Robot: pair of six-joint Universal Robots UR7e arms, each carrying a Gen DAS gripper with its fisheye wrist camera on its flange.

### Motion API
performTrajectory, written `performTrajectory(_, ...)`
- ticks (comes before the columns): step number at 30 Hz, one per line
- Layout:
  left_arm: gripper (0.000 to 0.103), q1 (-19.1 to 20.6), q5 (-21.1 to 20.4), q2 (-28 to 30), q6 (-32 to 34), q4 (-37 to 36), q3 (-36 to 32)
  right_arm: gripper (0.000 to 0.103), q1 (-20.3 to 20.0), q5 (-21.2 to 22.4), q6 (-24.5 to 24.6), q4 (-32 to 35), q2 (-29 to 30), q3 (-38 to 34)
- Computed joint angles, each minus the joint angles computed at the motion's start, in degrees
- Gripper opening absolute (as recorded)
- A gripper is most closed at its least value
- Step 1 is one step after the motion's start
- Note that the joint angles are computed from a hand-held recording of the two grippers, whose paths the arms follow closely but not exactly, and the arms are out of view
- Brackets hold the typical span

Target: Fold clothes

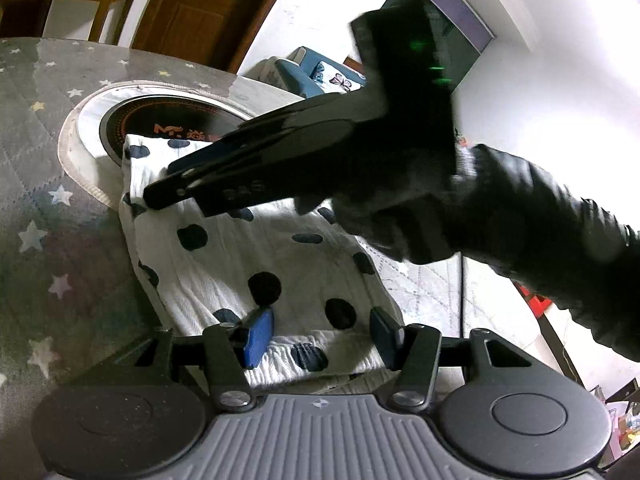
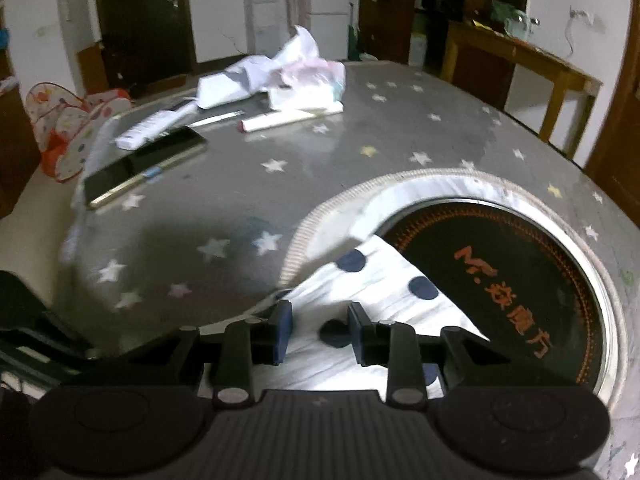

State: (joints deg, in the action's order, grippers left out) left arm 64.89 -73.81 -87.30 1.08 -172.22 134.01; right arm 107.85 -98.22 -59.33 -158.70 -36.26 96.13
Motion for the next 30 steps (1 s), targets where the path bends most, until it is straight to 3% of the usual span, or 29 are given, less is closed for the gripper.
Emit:
performTrajectory(11,0.057,0.32,-0.21,0.44,-0.02,-0.03,-0.34,0.033,0.46,0.43,3.25,-2.01,4.51,-5.68)
performTrajectory(17,0.065,0.19,-0.37,0.59,0.17,-0.23,-0.46,0.034,-0.91,1.09,4.64,-3.59,0.08,-2.94)
performTrajectory(26,0.082,-0.94,0.07,0.95,0.80,-0.80,-0.24,0.036,-4.95,1.78,4.17,-7.28,-8.72,7.47)
performTrajectory(30,0.084,-1.58,1.05,1.14,1.02,-0.61,-0.11,0.040,-6.61,2.78,2.22,-9.44,-11.31,11.86)
